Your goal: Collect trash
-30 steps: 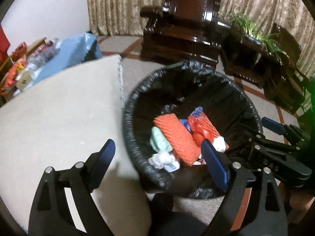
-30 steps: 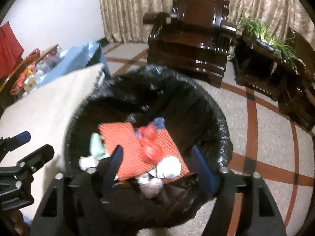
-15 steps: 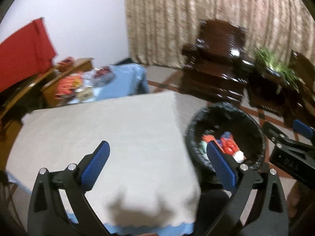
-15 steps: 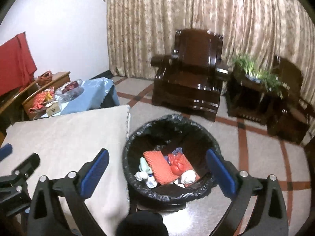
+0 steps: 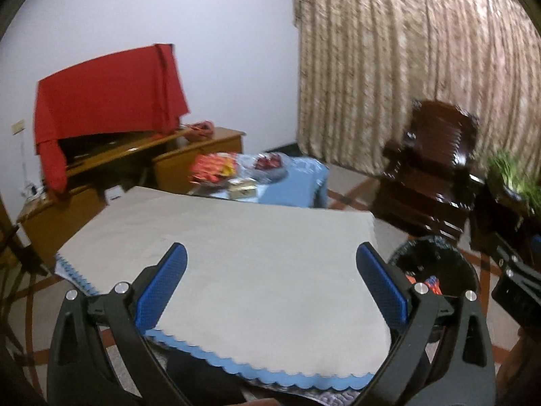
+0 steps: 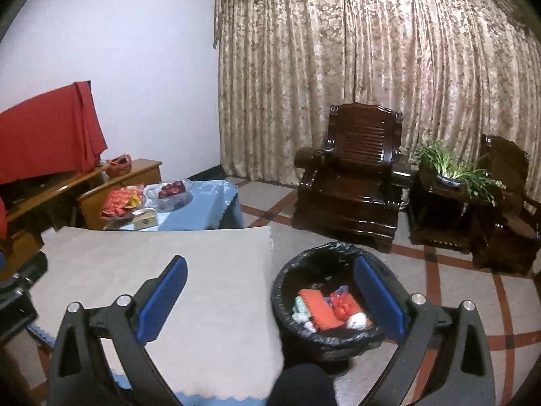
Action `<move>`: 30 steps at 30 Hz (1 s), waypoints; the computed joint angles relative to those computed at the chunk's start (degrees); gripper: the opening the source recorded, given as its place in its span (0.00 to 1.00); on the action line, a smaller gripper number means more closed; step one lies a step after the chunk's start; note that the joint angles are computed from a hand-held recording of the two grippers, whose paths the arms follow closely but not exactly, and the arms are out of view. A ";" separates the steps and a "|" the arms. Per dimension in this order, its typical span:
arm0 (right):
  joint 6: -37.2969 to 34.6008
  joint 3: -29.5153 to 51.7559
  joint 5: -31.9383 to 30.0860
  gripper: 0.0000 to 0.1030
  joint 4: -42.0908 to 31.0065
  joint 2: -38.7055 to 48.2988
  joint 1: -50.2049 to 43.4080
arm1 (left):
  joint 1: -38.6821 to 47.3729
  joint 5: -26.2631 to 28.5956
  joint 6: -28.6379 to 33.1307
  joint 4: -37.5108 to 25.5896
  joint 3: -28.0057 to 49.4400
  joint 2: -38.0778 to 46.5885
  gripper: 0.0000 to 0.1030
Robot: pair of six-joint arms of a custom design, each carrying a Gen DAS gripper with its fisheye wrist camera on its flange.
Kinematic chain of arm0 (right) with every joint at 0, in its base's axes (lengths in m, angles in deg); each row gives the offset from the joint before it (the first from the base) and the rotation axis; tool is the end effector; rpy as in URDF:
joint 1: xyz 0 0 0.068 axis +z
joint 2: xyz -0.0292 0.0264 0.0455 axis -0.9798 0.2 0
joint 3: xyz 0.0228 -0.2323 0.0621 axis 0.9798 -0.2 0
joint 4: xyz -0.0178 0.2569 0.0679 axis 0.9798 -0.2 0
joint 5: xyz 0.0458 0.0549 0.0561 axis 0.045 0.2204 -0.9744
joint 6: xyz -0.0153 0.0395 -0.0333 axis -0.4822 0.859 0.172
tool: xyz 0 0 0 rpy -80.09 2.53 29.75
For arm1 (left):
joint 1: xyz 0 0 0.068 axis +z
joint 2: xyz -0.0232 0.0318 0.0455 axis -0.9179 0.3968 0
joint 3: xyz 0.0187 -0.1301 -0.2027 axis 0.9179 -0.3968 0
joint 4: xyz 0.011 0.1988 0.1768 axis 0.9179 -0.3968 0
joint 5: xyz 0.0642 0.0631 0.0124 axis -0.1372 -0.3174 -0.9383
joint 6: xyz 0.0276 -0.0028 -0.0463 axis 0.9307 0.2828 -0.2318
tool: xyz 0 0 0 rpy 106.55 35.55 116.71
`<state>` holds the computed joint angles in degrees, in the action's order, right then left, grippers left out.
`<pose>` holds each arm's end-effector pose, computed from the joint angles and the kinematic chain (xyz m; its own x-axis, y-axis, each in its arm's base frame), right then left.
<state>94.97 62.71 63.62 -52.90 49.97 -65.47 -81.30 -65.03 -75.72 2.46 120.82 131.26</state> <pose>0.2429 0.0415 0.3966 -0.3891 0.1696 -0.9055 0.2568 0.9639 0.0702 0.2468 -0.0538 0.4203 -0.4527 -0.0041 -0.8916 -0.0655 0.9974 0.0287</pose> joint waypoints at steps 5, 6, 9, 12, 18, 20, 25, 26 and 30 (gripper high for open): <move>3.99 0.56 4.86 0.94 -3.57 -2.65 5.50 | 4.34 -0.12 0.25 -2.89 -0.99 -6.59 0.95; 4.73 0.75 6.01 0.94 -4.24 -3.23 6.54 | 5.02 -0.28 0.29 -3.39 -1.13 -7.67 0.95; 6.21 1.48 8.10 0.94 -5.62 -4.15 8.93 | 7.89 0.51 0.05 -5.65 -0.88 -10.46 0.95; 6.55 2.60 10.86 0.94 -6.82 -4.22 11.11 | 9.66 0.18 0.14 -6.85 -0.64 -12.38 0.95; 8.78 3.04 12.93 0.94 -9.27 -4.54 13.29 | 10.50 -1.43 -0.27 -8.30 1.25 -13.64 0.95; 8.81 2.86 12.96 0.94 -9.46 -5.01 13.10 | 10.22 -2.35 -0.35 -8.43 1.08 -14.61 0.95; 9.09 2.36 13.76 0.94 -9.04 -5.85 12.74 | 7.38 -6.08 -1.45 -8.70 1.56 -14.55 0.95; 9.16 2.16 13.52 0.94 -9.05 -6.01 12.46 | 7.31 -6.14 -1.47 -8.77 1.68 -14.38 0.95; 9.30 1.20 13.28 0.94 -8.71 -6.72 11.89 | 5.92 -7.43 -2.11 -9.42 1.91 -13.91 0.95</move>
